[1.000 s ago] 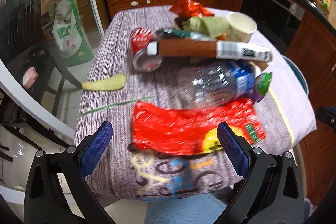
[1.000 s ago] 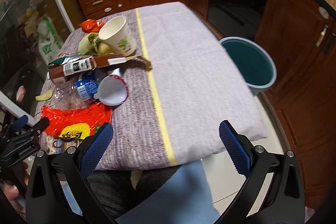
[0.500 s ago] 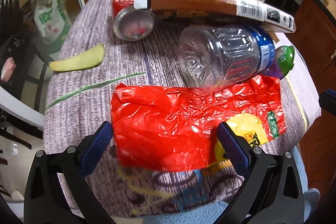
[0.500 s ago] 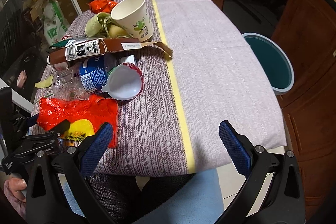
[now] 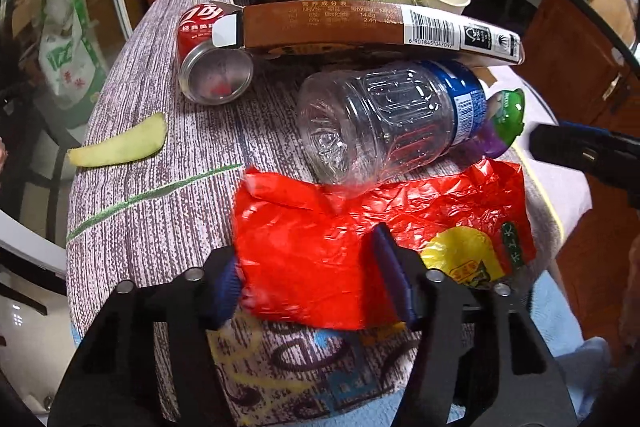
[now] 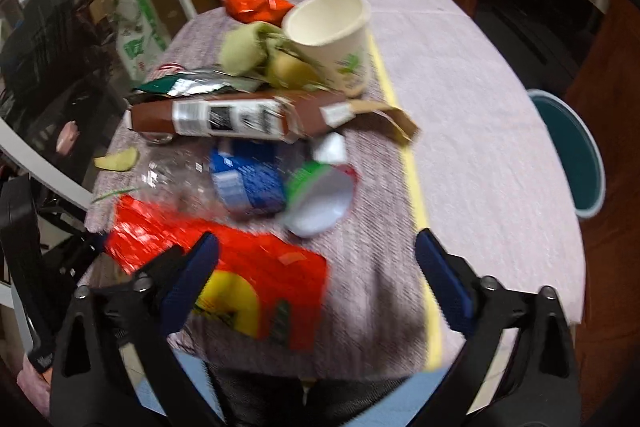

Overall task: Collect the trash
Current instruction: 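Grasp the red plastic bag with the left gripper, then carry the red bag over the teal bin and open the left gripper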

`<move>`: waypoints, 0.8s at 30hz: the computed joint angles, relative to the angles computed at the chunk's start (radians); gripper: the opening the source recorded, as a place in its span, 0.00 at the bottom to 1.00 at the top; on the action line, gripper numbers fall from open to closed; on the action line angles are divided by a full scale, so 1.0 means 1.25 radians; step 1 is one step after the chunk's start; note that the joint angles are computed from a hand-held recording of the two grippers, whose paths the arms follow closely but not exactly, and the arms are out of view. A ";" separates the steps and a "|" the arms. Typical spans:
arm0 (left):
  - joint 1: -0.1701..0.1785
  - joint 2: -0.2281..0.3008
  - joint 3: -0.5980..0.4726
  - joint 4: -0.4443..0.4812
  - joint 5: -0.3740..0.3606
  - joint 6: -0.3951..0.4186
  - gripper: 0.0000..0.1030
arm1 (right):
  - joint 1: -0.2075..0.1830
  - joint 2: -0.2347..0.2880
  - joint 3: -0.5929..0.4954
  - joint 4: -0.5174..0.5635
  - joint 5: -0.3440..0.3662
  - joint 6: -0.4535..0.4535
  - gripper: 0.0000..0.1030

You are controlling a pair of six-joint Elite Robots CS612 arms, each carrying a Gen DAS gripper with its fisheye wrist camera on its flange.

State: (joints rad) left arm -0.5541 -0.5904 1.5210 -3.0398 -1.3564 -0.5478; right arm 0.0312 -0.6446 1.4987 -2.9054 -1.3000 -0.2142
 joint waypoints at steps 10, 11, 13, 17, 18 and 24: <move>0.011 -0.012 0.017 0.007 -0.036 0.002 0.71 | 0.014 0.031 -0.049 0.060 0.014 -0.033 0.11; 0.011 -0.014 0.021 0.004 -0.034 0.003 0.71 | 0.012 0.029 -0.044 0.055 0.020 -0.035 0.11; 0.006 -0.015 0.021 0.006 -0.019 0.010 0.56 | 0.007 0.026 -0.038 0.053 0.029 -0.032 0.09; -0.001 -0.023 0.029 -0.001 -0.018 0.016 0.19 | -0.004 0.020 -0.031 0.057 0.043 -0.023 0.09; -0.003 -0.028 0.034 -0.006 -0.015 0.019 0.15 | -0.007 0.019 -0.030 0.060 0.047 -0.020 0.09; -0.025 -0.057 0.055 -0.018 0.013 0.052 0.06 | -0.024 0.012 -0.012 0.039 0.064 -0.001 0.09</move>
